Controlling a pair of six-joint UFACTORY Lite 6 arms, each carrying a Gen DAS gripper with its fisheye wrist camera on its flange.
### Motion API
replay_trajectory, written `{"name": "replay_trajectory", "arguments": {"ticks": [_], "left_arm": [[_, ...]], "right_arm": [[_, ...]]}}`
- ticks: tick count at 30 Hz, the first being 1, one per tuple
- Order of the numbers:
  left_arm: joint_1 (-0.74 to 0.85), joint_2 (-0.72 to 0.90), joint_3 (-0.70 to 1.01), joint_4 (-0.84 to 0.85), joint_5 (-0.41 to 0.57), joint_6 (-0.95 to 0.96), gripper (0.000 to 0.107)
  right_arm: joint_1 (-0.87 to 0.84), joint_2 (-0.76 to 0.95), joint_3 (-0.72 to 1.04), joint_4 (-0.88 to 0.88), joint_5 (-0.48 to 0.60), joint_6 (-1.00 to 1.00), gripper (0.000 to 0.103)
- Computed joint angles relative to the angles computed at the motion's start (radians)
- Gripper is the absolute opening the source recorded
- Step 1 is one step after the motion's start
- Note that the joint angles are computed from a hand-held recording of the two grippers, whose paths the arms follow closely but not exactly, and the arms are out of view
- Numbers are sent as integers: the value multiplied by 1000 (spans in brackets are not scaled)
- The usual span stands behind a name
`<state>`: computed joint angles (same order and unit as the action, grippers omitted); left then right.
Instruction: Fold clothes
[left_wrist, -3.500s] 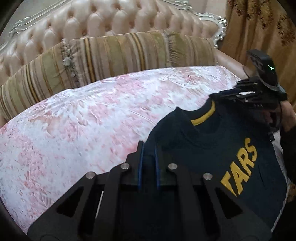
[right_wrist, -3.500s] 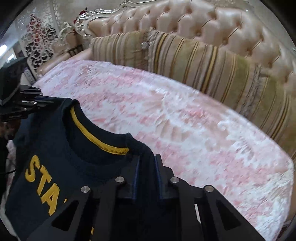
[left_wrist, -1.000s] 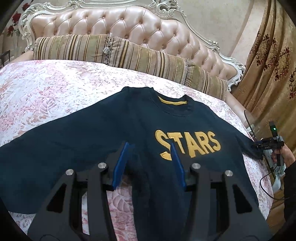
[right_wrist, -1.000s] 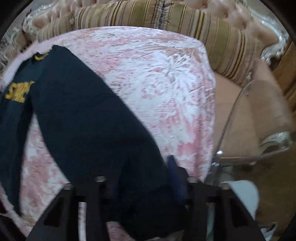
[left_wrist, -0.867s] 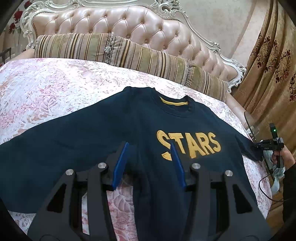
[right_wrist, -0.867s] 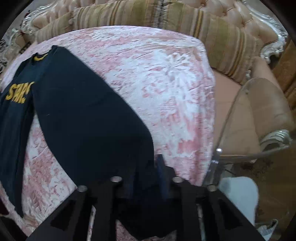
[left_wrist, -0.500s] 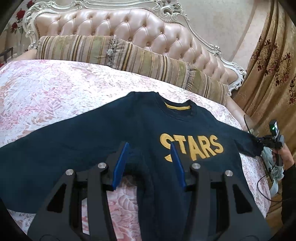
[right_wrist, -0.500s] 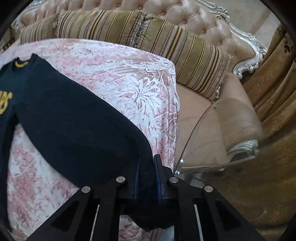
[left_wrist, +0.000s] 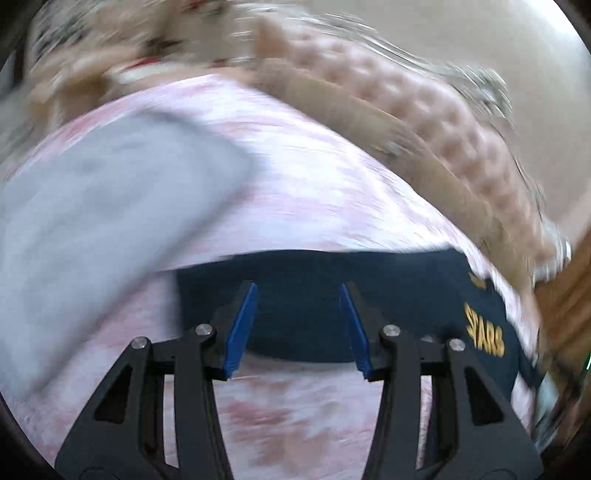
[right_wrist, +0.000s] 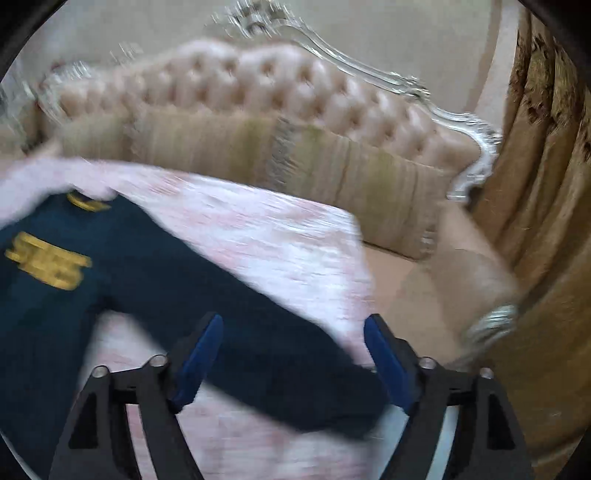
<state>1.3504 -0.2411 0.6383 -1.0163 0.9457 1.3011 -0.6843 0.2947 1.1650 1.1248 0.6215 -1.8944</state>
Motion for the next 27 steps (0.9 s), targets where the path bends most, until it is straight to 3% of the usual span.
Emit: {"name": "replay_trajectory", "arguments": {"ticks": [2, 4, 12, 15, 16, 17, 18, 24, 27], "left_arm": [[74, 115, 73, 28, 35, 15, 49], [130, 224, 151, 59, 57, 13, 42], [84, 375, 189, 42, 45, 18, 39], [42, 401, 198, 38, 28, 7, 38], [31, 413, 205, 38, 29, 5, 31], [22, 422, 212, 40, 31, 5, 13], [22, 419, 219, 49, 38, 11, 8], [6, 277, 309, 109, 24, 14, 7], [-85, 244, 320, 166, -89, 25, 7]], "right_arm": [[-16, -89, -134, 3, 98, -30, 81], [9, -180, -284, -4, 118, -59, 81], [278, -599, -795, -38, 35, -96, 81], [339, -694, -852, -102, 56, -1, 81], [348, -739, -868, -123, 58, 29, 81], [339, -776, -878, -147, 75, 53, 81], [317, -797, -878, -167, 102, 66, 81], [215, -831, -838, -242, 258, 135, 81], [258, -810, -849, -238, 267, 179, 81]]}}
